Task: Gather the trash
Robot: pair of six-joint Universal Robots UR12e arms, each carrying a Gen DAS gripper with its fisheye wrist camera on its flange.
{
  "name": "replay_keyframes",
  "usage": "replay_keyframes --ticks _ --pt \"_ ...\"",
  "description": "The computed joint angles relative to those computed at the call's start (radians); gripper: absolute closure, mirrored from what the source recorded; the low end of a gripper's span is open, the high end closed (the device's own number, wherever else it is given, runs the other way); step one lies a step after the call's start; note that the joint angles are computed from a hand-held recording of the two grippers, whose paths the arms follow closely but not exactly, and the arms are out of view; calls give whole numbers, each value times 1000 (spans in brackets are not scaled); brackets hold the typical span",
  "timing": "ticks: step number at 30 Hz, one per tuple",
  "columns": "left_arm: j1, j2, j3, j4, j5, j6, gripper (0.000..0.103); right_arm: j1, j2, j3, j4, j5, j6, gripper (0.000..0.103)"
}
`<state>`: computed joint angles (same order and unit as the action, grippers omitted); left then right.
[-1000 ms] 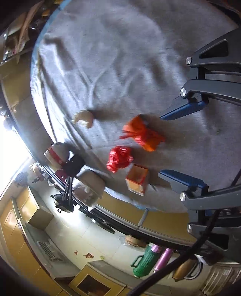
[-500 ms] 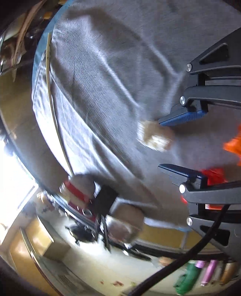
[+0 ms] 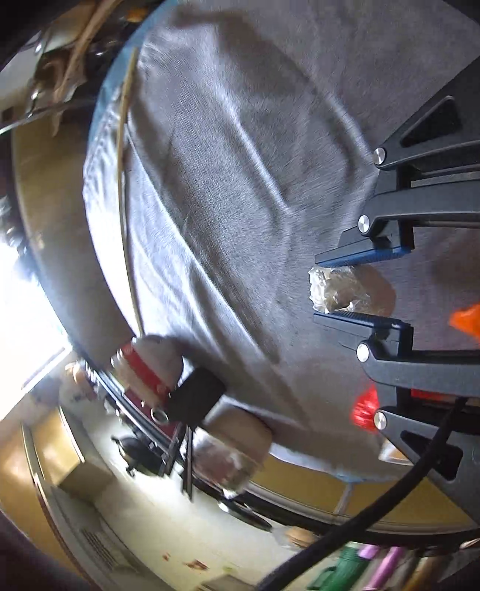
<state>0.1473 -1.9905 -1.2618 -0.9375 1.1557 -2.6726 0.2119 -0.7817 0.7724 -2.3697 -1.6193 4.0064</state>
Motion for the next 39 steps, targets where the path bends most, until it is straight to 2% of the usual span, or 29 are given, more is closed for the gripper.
replay_keyframes --ticks 4,10,14,18,26,27,28,30,31,35,39 --pt "-18 -22 47 -58 -41 20 40 11 -96 164 -102 -22 -32 78" --pt "-75 -67 125 -102 -69 80 40 10 -218 397 -260 38 52 78" --pt "-117 -117 213 -204 -98 131 40 24 -275 498 -321 27 79 78" --pt "-147 -158 278 -282 -102 147 40 36 -313 553 -310 17 90 78" --pt "-178 -210 352 -332 -113 151 40 43 -352 635 -340 35 152 78" --pt "-180 -217 364 -349 -112 151 42 43 -353 639 -345 39 160 78" --pt "-180 -222 370 -362 -116 148 56 43 -353 641 -349 43 166 78" --pt "-178 -221 366 -362 -116 149 72 45 -351 638 -353 44 165 78" --pt "-176 -216 353 -341 -116 149 75 46 -348 632 -350 42 162 78" --pt "-162 -205 336 -338 -133 136 76 54 -339 611 -343 34 136 78" --pt "-147 -171 277 -295 -151 153 77 62 -333 597 -340 24 116 78"
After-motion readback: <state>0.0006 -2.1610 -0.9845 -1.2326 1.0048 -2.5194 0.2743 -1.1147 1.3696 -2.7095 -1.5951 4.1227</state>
